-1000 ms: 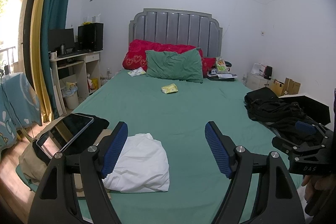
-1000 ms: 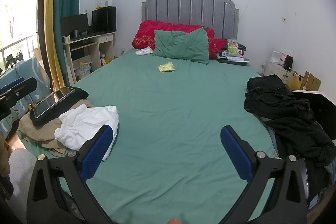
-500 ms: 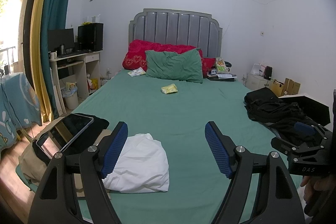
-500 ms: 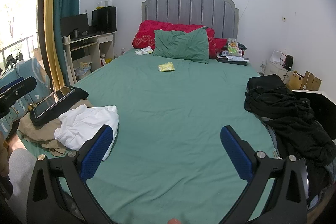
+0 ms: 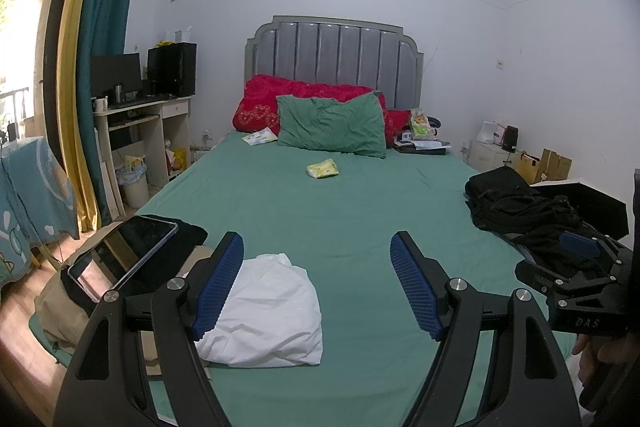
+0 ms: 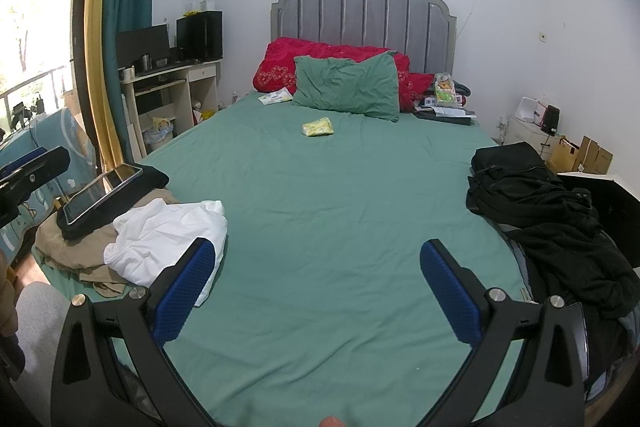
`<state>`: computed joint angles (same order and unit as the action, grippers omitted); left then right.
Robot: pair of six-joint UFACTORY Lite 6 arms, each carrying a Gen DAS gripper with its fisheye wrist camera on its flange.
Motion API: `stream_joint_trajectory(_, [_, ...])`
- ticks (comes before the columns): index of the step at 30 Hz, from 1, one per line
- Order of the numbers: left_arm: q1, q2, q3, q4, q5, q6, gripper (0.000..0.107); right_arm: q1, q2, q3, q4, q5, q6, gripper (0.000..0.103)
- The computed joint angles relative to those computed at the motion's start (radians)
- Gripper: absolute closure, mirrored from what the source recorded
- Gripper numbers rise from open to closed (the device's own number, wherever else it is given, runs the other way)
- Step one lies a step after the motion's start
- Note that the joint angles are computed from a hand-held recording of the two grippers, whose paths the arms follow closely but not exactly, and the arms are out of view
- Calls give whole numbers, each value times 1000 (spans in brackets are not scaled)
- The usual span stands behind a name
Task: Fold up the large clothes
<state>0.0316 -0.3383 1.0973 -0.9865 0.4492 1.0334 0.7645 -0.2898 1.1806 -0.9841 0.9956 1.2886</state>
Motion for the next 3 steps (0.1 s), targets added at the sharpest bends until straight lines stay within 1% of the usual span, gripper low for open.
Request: stream_joint_trajectory(3, [-9, 14, 14, 3, -1, -2, 28, 0, 2, 2, 1, 1, 1, 2])
